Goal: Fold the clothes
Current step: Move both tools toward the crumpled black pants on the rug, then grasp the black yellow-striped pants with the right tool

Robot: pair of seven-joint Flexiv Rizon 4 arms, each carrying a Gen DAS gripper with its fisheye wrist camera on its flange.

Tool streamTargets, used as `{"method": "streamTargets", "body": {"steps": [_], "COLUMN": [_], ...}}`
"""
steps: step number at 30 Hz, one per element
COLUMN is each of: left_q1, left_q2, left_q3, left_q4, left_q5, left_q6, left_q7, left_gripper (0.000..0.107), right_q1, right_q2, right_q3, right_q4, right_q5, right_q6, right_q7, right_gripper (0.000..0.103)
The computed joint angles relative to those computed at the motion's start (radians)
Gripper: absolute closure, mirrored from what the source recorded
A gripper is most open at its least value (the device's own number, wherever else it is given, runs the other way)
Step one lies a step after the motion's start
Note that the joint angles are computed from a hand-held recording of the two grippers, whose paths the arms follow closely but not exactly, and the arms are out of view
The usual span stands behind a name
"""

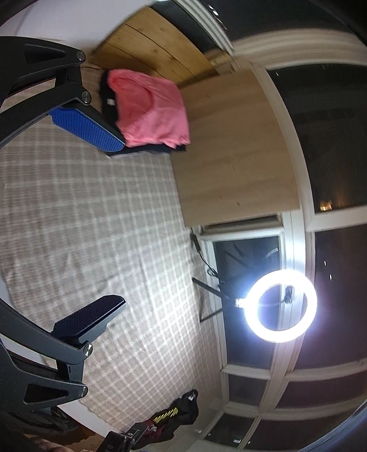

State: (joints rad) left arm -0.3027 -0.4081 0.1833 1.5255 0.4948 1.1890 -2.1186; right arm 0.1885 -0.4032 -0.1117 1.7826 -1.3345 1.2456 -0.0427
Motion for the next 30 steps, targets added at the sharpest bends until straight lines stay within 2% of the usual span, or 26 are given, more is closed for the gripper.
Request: {"method": "streamTargets", "body": {"steps": [5,12,16,20,24,27,30], "left_q1": [0.059,0.070,0.054,0.041,0.011,-0.005,-0.023], "left_q2": [-0.074,-0.179,-0.224,-0.269,-0.326,-0.374,-0.414], "left_q3": [-0.065,-0.099,-0.104,-0.116,-0.095,-0.083,-0.073], "left_q4": [-0.085,-0.209,-0.265,-0.323,-0.407,-0.486,-0.544], "left_q5": [-0.103,-0.253,-0.313,-0.366,-0.393,-0.414,-0.402], "left_q6": [0.052,0.060,0.044,0.014,-0.060,-0.146,-0.188], "left_q7": [0.156,0.352,0.424,0.476,0.464,0.408,0.366], "left_gripper": [0.004,0.004,0.004,0.004,0.004,0.005,0.005], "right_q1": [0.005,-0.011,-0.024,-0.047,-0.076,-0.101,-0.152], "right_q2": [-0.011,-0.036,-0.059,-0.103,-0.165,-0.221,-0.303], "right_q3": [-0.013,-0.029,-0.045,-0.069,-0.100,-0.112,-0.082], "right_q4": [-0.041,-0.088,-0.112,-0.156,-0.209,-0.255,-0.335], "right_q5": [0.024,0.073,0.109,0.157,0.222,0.312,0.445], "right_q6": [-0.065,-0.112,-0.107,-0.059,0.013,0.050,0.047], "right_q7": [0.001,-0.004,-0.032,-0.080,-0.141,-0.216,-0.335], "right_gripper": [0.000,0.000,0.000,0.000,0.000,0.000,0.000]}}
